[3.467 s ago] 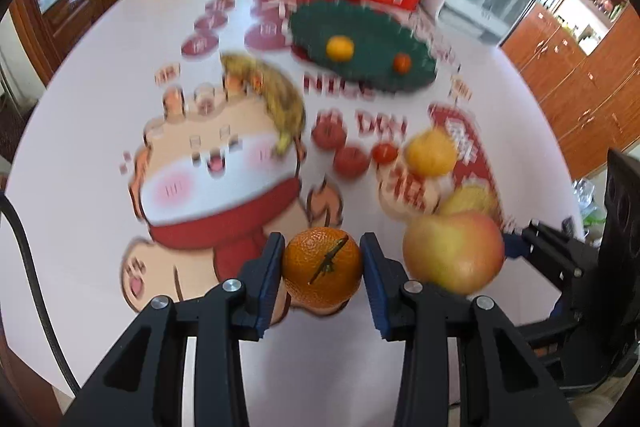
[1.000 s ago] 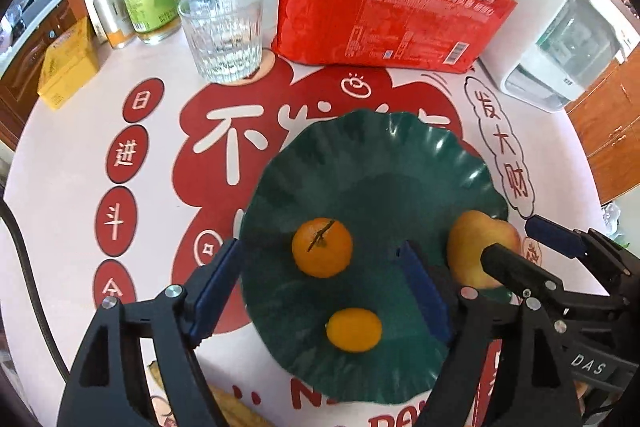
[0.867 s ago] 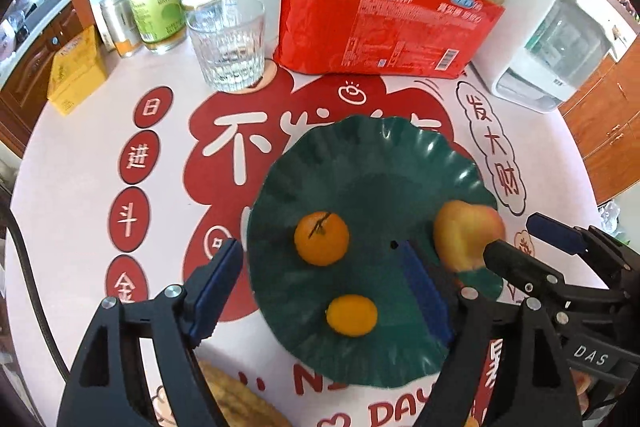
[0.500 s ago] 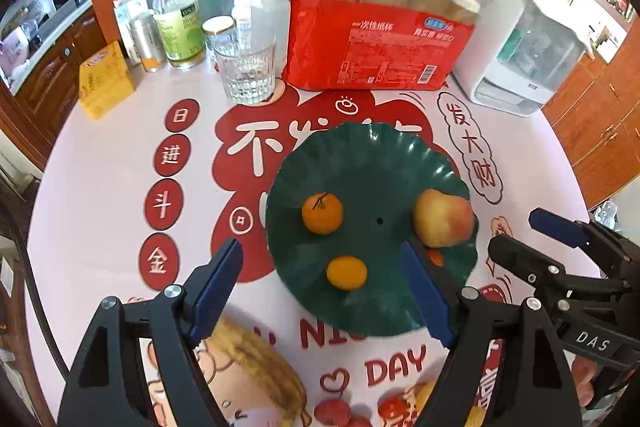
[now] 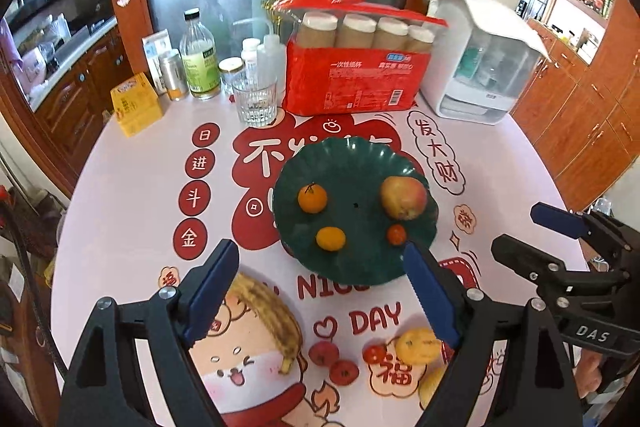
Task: Organize fruits
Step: 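Move both grippers back from the plate toward the remaining fruit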
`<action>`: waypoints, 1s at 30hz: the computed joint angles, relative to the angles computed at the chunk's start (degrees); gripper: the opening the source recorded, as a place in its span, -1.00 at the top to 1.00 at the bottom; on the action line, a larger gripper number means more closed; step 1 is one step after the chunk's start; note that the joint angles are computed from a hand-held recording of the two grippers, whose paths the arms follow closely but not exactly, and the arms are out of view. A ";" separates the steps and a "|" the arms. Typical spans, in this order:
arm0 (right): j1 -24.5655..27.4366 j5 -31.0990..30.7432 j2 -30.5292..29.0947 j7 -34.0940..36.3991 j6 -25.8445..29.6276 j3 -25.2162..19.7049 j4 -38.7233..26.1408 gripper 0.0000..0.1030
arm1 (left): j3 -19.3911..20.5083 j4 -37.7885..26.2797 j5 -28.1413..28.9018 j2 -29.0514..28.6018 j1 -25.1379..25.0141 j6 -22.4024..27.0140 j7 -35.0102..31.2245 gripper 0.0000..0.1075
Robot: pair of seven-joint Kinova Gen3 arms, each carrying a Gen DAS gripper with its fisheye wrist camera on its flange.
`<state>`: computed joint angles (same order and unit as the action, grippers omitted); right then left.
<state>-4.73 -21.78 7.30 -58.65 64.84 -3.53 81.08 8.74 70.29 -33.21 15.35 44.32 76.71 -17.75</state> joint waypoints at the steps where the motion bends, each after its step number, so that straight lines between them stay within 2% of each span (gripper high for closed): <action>1: 0.47 -0.59 -1.02 1.05 0.03 0.09 0.72 -0.40 | 0.15 -0.17 -0.44 -0.13 0.67 0.62 0.44 -0.56; 9: 3.08 -6.59 -7.80 10.17 1.67 3.31 6.94 -0.40 | 1.85 -1.19 -5.24 -0.42 7.48 5.95 5.84 -0.57; 16: 3.06 -8.05 -13.53 17.56 -0.72 6.40 15.98 -0.40 | 3.04 -0.20 -8.03 1.21 13.00 9.72 10.36 -0.57; 22: 2.09 -9.24 -17.35 23.67 -5.57 8.85 24.82 -0.40 | 3.59 5.29 -5.62 1.20 13.61 5.39 15.41 -0.57; 30: 1.44 -8.33 -17.85 26.52 -12.15 9.92 34.42 -0.40 | 3.27 13.47 -2.60 2.63 12.11 -3.74 21.16 -0.57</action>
<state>-3.29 -30.11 -10.55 -32.13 52.69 6.39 115.50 12.01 83.76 -35.82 17.98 56.42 72.98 3.41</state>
